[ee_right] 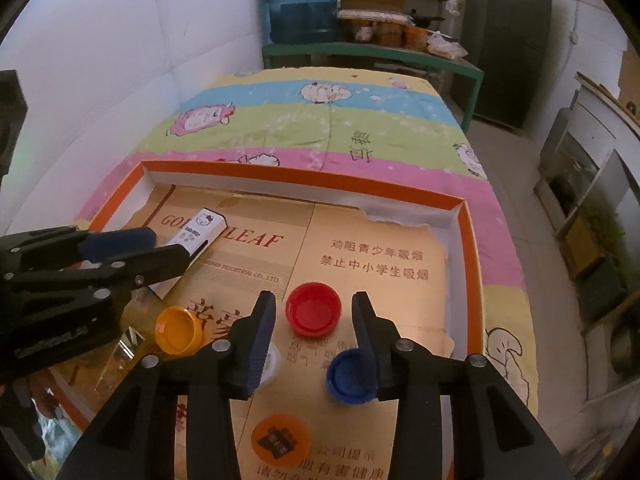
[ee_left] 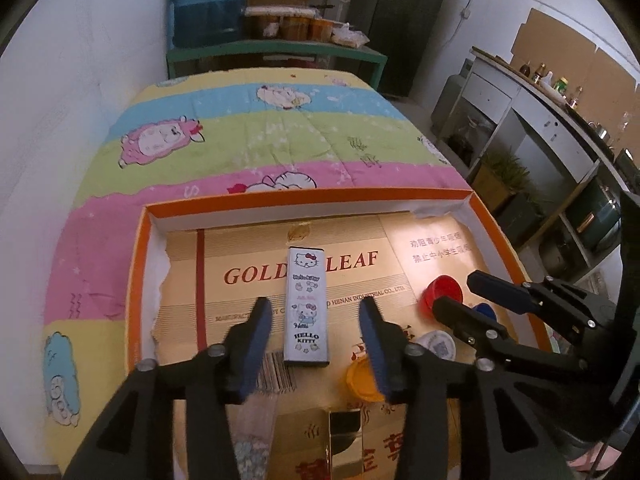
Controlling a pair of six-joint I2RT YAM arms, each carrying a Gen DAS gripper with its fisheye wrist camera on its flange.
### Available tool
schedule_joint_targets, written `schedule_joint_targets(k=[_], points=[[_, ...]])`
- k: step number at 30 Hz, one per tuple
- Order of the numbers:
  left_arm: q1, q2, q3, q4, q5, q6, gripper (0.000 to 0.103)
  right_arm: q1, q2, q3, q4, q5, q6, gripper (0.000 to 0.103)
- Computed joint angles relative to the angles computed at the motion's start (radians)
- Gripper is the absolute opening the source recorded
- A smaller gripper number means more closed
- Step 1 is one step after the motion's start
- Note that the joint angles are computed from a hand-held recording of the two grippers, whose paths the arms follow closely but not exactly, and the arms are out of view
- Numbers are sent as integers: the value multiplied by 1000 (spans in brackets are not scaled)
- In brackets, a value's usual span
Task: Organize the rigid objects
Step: 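Lower both items onto the cardboard and open both tools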
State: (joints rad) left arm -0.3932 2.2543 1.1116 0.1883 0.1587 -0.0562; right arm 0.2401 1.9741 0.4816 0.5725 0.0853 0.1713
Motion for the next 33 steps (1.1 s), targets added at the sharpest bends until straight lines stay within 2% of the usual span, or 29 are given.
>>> schedule_joint_targets(k=[19, 33], points=[[20, -247, -337, 171, -4, -21, 49, 102, -293, -229, -16, 74, 114, 41], [16, -444, -583, 277, 1, -26, 49, 302, -559, -355, -161, 211, 268, 41]])
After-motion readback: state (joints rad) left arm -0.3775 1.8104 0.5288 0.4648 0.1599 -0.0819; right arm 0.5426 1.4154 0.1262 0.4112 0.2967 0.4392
